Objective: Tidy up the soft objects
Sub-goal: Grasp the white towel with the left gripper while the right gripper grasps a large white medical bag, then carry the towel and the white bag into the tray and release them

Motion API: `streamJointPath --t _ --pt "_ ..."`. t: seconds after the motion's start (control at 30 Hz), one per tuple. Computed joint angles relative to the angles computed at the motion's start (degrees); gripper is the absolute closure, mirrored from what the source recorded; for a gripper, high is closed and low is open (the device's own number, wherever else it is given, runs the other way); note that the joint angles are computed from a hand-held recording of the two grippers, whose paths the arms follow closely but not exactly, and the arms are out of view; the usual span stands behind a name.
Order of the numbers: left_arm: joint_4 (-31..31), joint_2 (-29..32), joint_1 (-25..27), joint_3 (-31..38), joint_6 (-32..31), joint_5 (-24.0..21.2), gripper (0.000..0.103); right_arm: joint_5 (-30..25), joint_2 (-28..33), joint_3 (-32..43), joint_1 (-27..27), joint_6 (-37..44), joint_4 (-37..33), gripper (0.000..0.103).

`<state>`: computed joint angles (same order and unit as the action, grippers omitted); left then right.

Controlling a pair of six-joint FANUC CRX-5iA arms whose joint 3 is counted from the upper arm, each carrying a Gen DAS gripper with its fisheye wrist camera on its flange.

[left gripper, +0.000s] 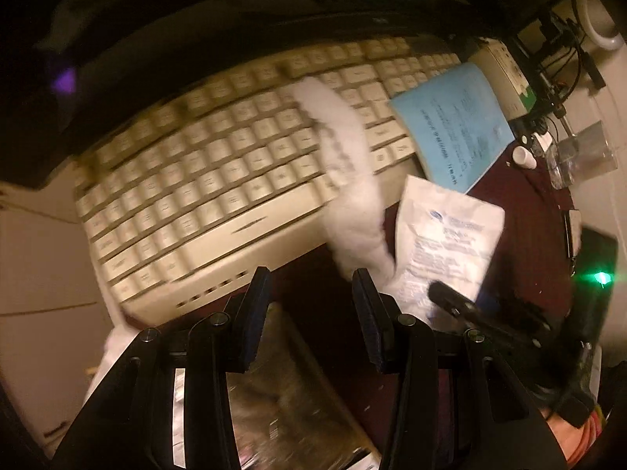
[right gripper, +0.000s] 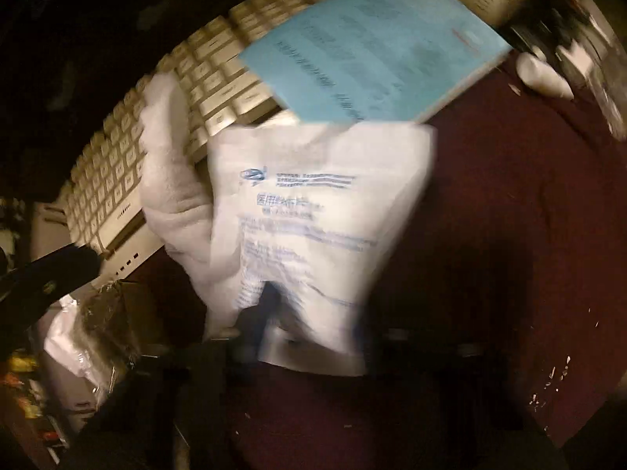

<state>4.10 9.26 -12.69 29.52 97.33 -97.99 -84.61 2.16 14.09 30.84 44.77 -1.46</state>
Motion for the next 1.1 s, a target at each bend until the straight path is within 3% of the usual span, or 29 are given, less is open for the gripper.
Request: streamJointPath --t 0.1,0.3,0.43,0.53,0.7,0.87,1.1 --pt "0.28 2.31 -1.47 1.17 0.52 0.42 0.060 0.60 -3.27 -3.61 -1.33 2.29 0.35 0.077" --pt "-6.77 7.84 -5.74 6.44 1.94 -0.43 0.060 -4.11 -7.53 -5.43 -3.94 8.58 -0.97 0.082" --pt "-5.14 6.71 -5.34 3.06 3.02 2.70 0.066 -7.16 -10.60 -6.97 -3.12 14.87 1.30 0.085" --pt "-5.24 6.27 -6.28 3.53 1.98 1.82 0.067 -8.72 -12.47 -7.78 -2.72 13.89 0.52 0.085" --pt "-1.45 0.17 -4.28 0.50 2.11 2.01 0.067 -7.54 -15.03 -6.39 1.16 7.02 -1.85 0.086" --pt "1.06 -9.72 0.03 -4.75 -0.65 0.47 0.067 -5.90 -15.79 -4.60 7.09 2.25 -0.89 0.086" --pt "1.67 -24.57 7.55 -14.60 -1.11 -4.08 0.067 -5.92 -13.72 -2.38 10.11 5.15 -2.95 0.086"
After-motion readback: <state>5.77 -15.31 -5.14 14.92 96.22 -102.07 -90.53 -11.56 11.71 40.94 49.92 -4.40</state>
